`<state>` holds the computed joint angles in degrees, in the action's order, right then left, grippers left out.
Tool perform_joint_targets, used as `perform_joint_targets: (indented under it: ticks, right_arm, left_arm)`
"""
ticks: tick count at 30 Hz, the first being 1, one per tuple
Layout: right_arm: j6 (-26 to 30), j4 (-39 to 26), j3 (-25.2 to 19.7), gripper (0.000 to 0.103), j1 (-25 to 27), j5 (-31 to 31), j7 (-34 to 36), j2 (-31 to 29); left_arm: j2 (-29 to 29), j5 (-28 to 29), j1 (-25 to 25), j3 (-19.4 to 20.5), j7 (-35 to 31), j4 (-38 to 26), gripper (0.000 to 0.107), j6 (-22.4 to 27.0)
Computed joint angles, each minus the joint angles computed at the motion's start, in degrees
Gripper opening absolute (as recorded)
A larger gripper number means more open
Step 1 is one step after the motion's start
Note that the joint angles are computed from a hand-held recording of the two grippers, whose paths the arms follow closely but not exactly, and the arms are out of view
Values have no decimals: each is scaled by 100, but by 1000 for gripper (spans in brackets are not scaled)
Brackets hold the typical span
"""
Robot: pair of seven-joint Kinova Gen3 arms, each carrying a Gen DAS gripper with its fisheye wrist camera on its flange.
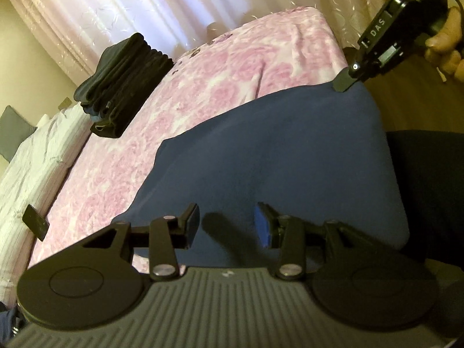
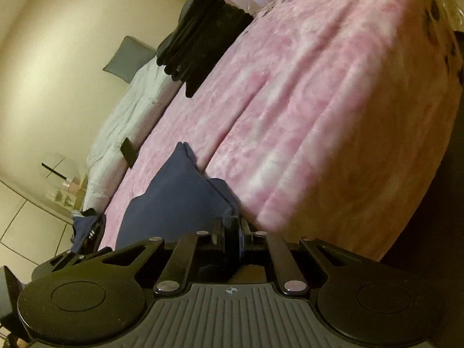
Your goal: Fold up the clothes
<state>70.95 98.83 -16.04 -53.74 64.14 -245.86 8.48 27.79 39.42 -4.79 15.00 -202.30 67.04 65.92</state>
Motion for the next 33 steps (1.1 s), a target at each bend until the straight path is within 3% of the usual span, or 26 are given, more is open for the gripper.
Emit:
perform_joint_targets:
  ticks: [2, 5, 8, 10, 13, 18, 20, 22, 24, 28, 31, 33]
  right_arm:
    - [428, -296, -363, 9, 172, -66, 466, 68]
    - [1127, -792, -693, 48, 197, -250, 1125, 224]
    - [1509, -997, -1205, 52, 352, -102, 1143, 371]
    - [1297, -862, -1158, 53, 225, 17, 730, 360]
    - [663, -610, -444, 59, -213, 37, 31, 292]
    - [60, -212, 853, 60, -1177, 165, -1134, 284]
    - [10, -95, 1006, 60, -1309, 254, -1600, 288]
    - [70, 38, 735, 57, -1147, 476, -2013, 272]
    - [149, 74, 204, 25, -726, 637, -2092, 233]
    - [160, -75, 9, 13, -461, 599, -1569, 122]
    - [-88, -46, 111, 12, -323, 547, -969, -104]
    - [-176, -14, -105, 11, 92, 536, -503, -315]
  left_arm:
    - [15, -8, -14, -13, 65, -99, 37, 73]
    - [-14, 113, -181, -8, -21, -161, 38, 103]
    - [-21, 248, -368, -20, -39, -223, 38, 279]
    - [-29, 340, -488, -31, -65, -230, 38, 419]
    - [-67, 414, -567, -58, -187, -125, 38, 525]
    - [-85, 439, -568, -117, -342, 23, 38, 599]
    - [-70, 436, -555, -136, -348, 41, 38, 611]
    - [-62, 441, -551, -143, -380, 62, 38, 603]
    - [-46, 449, -556, -136, -447, 57, 38, 604]
    - [-19, 481, -585, -95, -761, 54, 38, 549]
    - [2, 568, -642, -36, -1217, 91, 45, 460]
    - [7, 619, -657, -11, -1531, 133, 46, 347]
